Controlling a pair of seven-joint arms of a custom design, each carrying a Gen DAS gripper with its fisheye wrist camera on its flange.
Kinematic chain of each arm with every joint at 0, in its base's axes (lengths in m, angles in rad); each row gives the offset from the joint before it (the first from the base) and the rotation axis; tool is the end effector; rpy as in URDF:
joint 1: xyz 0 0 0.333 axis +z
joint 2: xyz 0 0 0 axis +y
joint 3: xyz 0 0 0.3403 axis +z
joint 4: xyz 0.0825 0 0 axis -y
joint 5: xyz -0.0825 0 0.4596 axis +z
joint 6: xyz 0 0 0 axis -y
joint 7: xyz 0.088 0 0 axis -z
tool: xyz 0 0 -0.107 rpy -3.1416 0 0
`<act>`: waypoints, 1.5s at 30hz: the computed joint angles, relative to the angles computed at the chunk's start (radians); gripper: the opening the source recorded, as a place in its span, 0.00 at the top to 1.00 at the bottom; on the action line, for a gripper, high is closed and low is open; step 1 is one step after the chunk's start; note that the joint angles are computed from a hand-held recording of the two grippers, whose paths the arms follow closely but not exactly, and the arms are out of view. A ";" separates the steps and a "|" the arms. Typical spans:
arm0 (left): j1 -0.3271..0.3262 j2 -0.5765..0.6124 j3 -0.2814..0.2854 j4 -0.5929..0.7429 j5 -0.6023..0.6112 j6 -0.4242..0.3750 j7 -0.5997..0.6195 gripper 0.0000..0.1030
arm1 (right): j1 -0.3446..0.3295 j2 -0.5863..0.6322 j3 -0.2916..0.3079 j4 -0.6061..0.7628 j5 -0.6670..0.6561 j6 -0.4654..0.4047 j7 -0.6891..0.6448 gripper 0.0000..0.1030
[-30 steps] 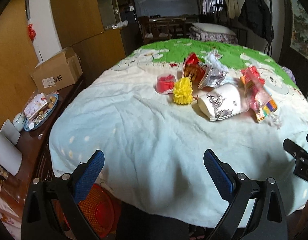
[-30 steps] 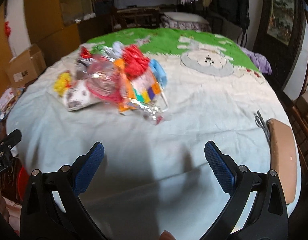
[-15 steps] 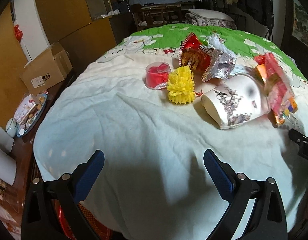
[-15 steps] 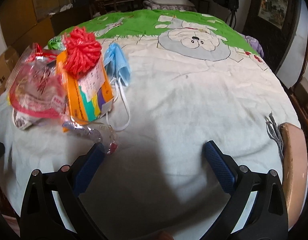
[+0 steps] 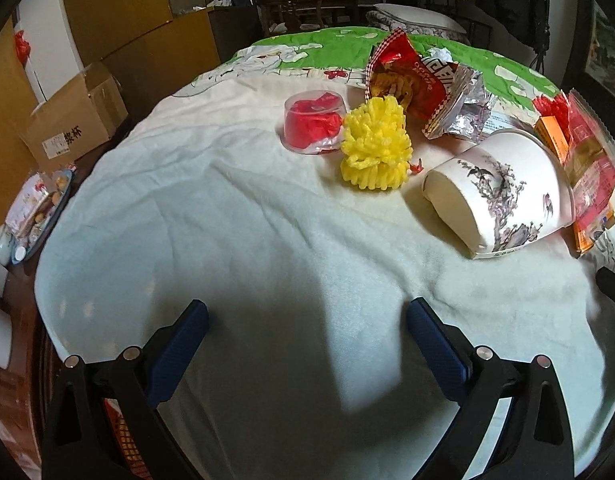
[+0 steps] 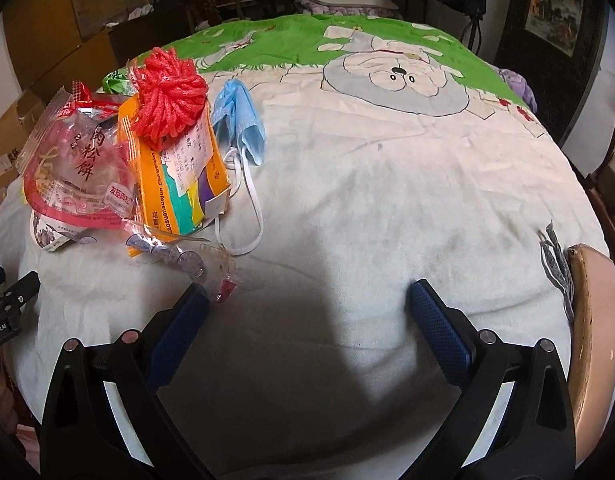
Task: Collect trash
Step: 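Move both tools forward over the trash on the quilt, then grasp the white bird-painted paper cup with the left tool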
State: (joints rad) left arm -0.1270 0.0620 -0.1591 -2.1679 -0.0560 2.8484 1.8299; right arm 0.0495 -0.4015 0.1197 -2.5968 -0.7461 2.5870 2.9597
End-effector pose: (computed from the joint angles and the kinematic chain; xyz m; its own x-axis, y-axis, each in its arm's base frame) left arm 0.6256 -0.1799 0.4155 -0.4444 -0.8907 -0.0960 -0.7068 0.4145 -0.5732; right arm 0.4749 0.0927 0.4055 -0.5866 -0.8076 -0.0611 -0.6222 0.4976 -0.6043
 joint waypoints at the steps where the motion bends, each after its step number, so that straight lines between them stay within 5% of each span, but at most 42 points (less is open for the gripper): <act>1: 0.005 0.003 -0.004 0.005 -0.034 -0.007 0.027 0.04 | -0.001 -0.001 0.001 0.000 -0.002 0.001 0.004 0.05; 8: 0.009 -0.019 -0.015 -0.004 -0.130 0.000 0.141 0.05 | -0.051 -0.026 0.007 -0.022 -0.059 0.107 0.091 0.06; 15: -0.001 -0.046 -0.034 0.034 -0.500 -0.080 0.472 0.05 | -0.145 -0.012 0.084 0.014 -0.273 0.114 0.304 0.06; 18: -0.012 -0.040 -0.036 0.063 -0.575 -0.139 0.536 0.05 | -0.119 -0.003 0.052 0.018 -0.286 0.116 0.318 0.06; 23: -0.027 0.010 -0.048 0.132 -0.571 -0.220 0.515 0.05 | -0.127 -0.040 0.067 -0.002 -0.412 0.110 0.450 0.06; 30: -0.047 0.047 -0.068 0.159 -0.522 -0.200 0.502 0.05 | -0.109 -0.046 0.030 -0.014 -0.450 0.131 0.508 0.06; 36: -0.067 0.081 -0.050 0.174 -0.353 -0.184 0.360 0.05 | -0.128 -0.074 0.034 -0.034 -0.556 0.167 0.627 0.06; 41: -0.074 0.085 0.015 0.145 -0.067 -0.067 0.120 0.06 | -0.144 -0.093 0.031 -0.049 -0.645 0.200 0.743 0.06; 45: 0.009 0.049 -0.056 0.162 -0.346 -0.178 0.337 0.06 | -0.130 -0.102 0.016 -0.057 -0.663 0.188 0.784 0.06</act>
State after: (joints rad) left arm -0.1181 0.1112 -0.2153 -2.0063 -0.4022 2.6702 2.1670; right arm -0.0809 -0.5034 0.1358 -2.6537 -1.4087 2.7753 3.7439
